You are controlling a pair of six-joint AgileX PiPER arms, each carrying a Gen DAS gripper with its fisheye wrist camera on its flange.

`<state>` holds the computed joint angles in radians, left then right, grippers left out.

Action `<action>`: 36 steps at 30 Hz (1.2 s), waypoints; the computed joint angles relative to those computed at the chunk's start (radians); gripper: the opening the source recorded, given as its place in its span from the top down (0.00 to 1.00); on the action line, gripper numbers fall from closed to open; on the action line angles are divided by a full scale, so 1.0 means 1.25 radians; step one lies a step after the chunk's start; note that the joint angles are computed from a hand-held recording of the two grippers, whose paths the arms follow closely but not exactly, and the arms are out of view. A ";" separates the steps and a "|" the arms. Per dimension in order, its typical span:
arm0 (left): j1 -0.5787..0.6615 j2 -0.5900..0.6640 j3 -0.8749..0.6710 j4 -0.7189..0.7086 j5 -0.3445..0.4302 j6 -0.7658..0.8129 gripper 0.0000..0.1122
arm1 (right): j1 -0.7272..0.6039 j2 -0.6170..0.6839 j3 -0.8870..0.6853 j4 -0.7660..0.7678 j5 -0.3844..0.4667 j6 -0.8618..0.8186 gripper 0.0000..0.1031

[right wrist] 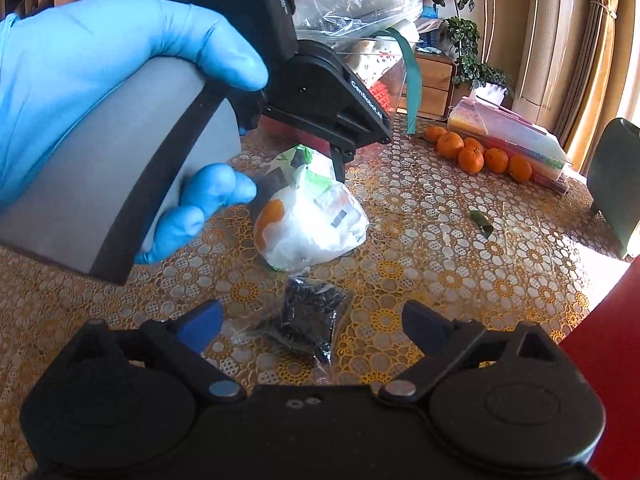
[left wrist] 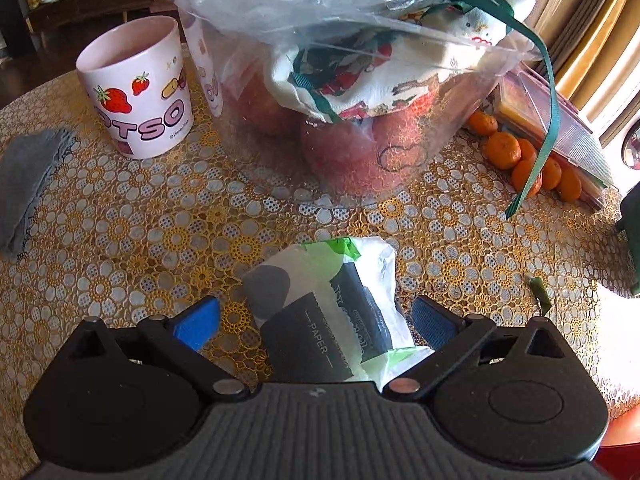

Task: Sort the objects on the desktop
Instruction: 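Close left gripper on the paper-towel pack while right gripper closes on the black pouch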

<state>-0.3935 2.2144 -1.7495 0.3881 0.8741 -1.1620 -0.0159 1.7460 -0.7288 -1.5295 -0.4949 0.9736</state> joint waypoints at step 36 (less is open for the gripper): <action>-0.069 -0.123 0.293 0.191 -0.185 -0.010 0.48 | -0.054 0.051 -0.030 0.059 -0.009 -0.004 0.68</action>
